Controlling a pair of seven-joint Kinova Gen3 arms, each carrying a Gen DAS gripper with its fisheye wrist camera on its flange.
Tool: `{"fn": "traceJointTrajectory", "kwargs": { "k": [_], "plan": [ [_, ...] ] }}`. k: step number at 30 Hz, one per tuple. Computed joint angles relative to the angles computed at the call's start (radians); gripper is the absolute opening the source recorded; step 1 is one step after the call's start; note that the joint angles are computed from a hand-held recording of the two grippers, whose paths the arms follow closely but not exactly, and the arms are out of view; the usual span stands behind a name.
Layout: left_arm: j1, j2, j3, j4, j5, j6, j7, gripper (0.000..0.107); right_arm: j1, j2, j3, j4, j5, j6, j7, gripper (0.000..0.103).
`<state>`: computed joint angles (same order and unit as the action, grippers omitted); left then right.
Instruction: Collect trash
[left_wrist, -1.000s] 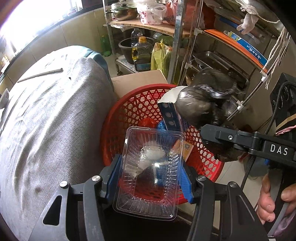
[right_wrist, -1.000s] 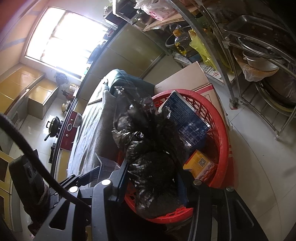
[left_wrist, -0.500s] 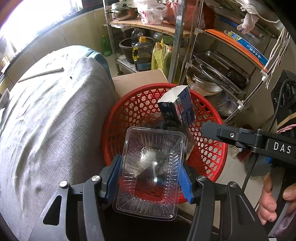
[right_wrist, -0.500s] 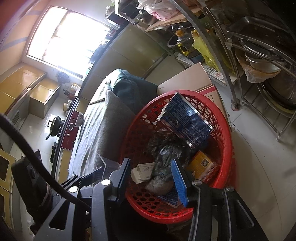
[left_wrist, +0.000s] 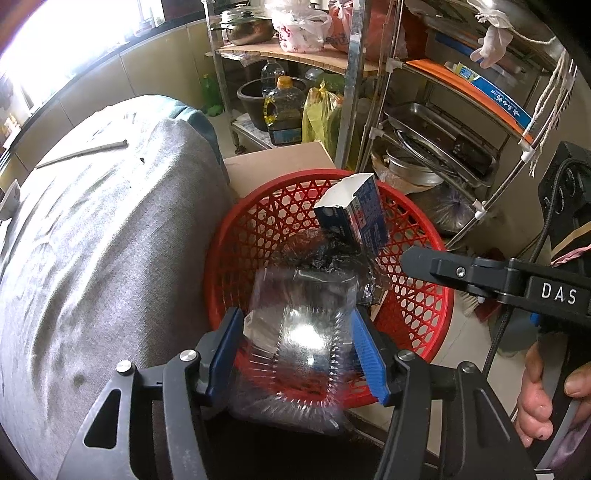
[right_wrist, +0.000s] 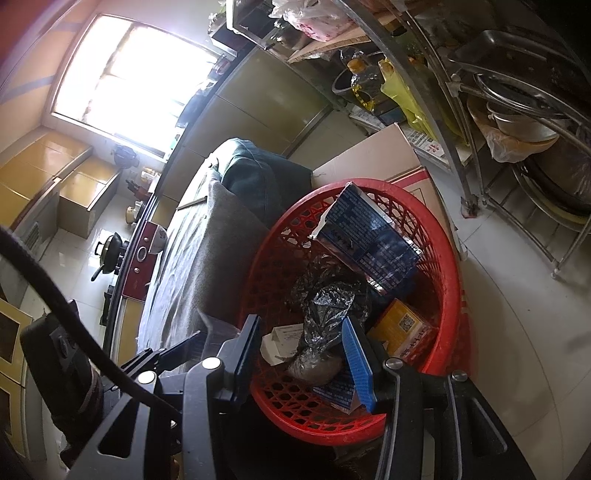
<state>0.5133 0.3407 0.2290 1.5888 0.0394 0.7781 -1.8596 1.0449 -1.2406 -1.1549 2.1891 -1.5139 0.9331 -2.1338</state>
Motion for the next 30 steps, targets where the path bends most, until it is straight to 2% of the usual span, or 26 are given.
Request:
{"fn": "traceJointTrajectory", "kwargs": {
  "k": [8,19,30],
  "plan": [
    [0.001,-0.028,-0.006,0.023,-0.007,-0.041,0.015,0.067,0.005,-0.004,0.000,0.003,-0.016,0.011,0.007,0.050],
    [0.025,-0.106,-0.022,0.085,-0.105,-0.131,0.083,0.068,0.018,-0.007,0.002,-0.003,-0.029,0.031,0.021,0.050],
    [-0.014,-0.197,-0.025,0.130,-0.138,-0.186,0.130,0.069,0.039,0.013,-0.005,-0.046,-0.007,0.041,0.028,0.053]
  ]
}}
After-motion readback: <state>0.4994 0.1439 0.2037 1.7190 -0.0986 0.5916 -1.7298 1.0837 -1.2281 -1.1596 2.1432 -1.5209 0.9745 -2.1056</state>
